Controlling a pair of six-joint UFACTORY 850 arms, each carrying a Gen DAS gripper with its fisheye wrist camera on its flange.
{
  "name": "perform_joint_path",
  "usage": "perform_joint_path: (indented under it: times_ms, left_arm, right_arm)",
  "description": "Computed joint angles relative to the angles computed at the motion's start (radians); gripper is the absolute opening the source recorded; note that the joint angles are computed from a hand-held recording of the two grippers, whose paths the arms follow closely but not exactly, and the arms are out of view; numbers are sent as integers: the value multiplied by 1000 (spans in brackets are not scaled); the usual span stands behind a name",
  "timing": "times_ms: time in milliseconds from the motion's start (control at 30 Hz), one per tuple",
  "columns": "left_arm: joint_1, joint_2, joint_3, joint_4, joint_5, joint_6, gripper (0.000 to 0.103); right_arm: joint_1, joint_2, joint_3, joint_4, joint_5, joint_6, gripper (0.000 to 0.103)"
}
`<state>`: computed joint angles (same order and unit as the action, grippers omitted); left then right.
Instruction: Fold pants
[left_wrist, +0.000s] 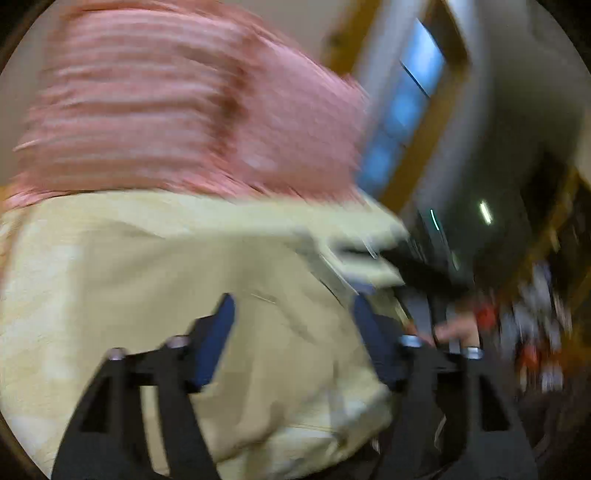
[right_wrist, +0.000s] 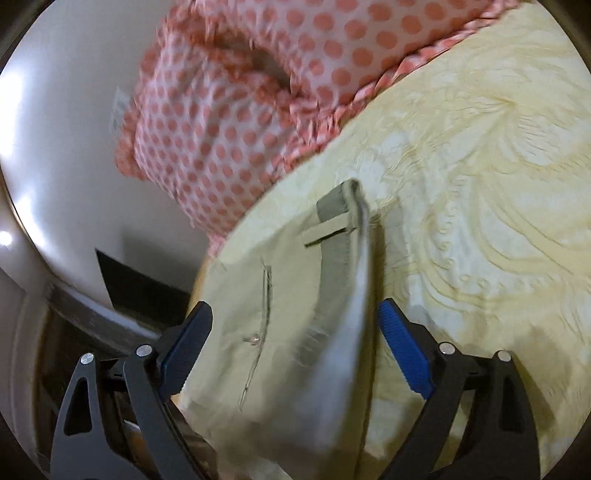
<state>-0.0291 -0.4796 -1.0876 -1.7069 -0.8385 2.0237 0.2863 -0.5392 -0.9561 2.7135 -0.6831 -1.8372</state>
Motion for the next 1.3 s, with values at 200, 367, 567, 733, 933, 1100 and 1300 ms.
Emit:
perform_joint_path:
  times_ms: [200, 367, 567, 733, 933, 1100, 1300]
  left_arm:
    - [89, -206, -281, 315, 146, -511, 69]
    - [70, -330, -444, 548, 36, -692, 71]
    - [50, -369, -508, 574, -10, -723, 16]
    - [14, -358, -540, 512, 71, -647, 10]
    - [-61, -481, -760, 549, 262, -791, 21]
    - [-44, -367, -591, 293, 405, -524, 31]
    - [-23, -337, -511, 292, 129, -488, 46]
  right_arm:
    - [13, -51, -117, -104, 194, 6, 82]
    - [-14, -73, -130, -246, 155, 102, 48]
    - [-69, -113, -120, -361, -82, 190, 16]
    - [-83, -121, -202, -334, -39, 135, 13]
    - [-84, -177, -370, -173, 275, -9, 15]
    - [-46, -102, -318, 227, 431, -442, 63]
    - [-12, -115, -321, -252, 322, -54, 77]
